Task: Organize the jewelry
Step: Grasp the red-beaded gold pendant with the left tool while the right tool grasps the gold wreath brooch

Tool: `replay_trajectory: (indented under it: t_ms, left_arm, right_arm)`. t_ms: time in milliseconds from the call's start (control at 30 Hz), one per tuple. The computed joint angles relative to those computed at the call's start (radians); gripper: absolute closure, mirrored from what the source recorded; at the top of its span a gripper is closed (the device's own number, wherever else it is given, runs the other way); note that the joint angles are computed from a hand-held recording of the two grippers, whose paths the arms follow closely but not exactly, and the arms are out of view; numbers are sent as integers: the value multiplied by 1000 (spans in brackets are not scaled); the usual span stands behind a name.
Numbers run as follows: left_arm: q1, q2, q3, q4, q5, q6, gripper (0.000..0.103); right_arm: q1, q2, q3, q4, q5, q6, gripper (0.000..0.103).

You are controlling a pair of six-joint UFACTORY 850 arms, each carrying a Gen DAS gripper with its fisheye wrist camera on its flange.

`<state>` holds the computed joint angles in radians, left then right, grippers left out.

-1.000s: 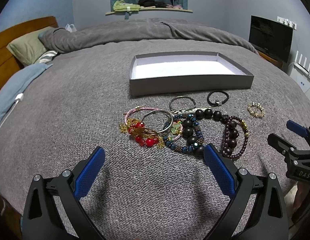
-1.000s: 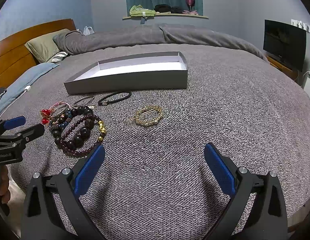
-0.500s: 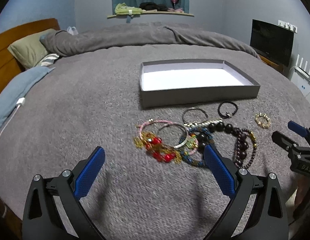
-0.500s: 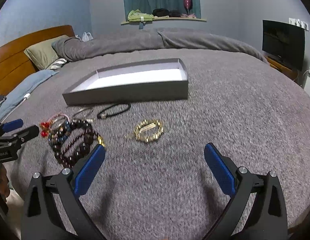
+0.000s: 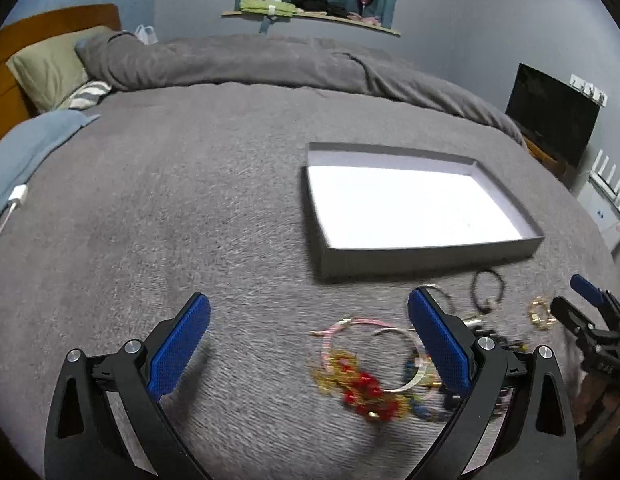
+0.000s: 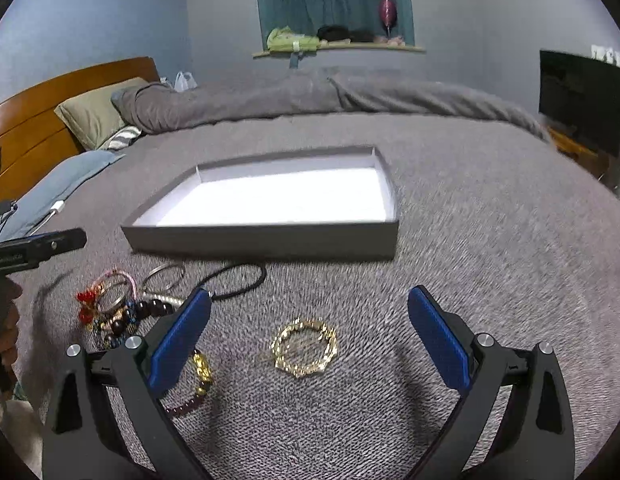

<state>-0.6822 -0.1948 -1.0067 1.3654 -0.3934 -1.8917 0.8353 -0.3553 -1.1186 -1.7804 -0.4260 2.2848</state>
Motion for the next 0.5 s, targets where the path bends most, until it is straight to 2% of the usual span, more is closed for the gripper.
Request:
replay_trajectory:
  t_ms: [133, 233, 367, 433, 500]
  left_arm:
    - [34, -23, 7, -63, 70, 70, 9]
    - [45, -22, 15, -60, 100, 79, 25]
    - [46, -4, 30, 31, 155, 9, 36]
    - [38, -1, 30, 56, 167, 1, 39]
    - [24, -12, 17, 6, 142, 71, 40]
  right_arm:
    - [-23, -16, -11, 80, 62, -63, 21]
    - [-26, -17, -6, 72, 72, -43, 24]
    - [-17, -19, -6, 66, 62, -41, 25]
    - [-12, -21, -9, 81, 56, -58, 26]
    - [-11, -21, -8, 83, 54, -58, 27]
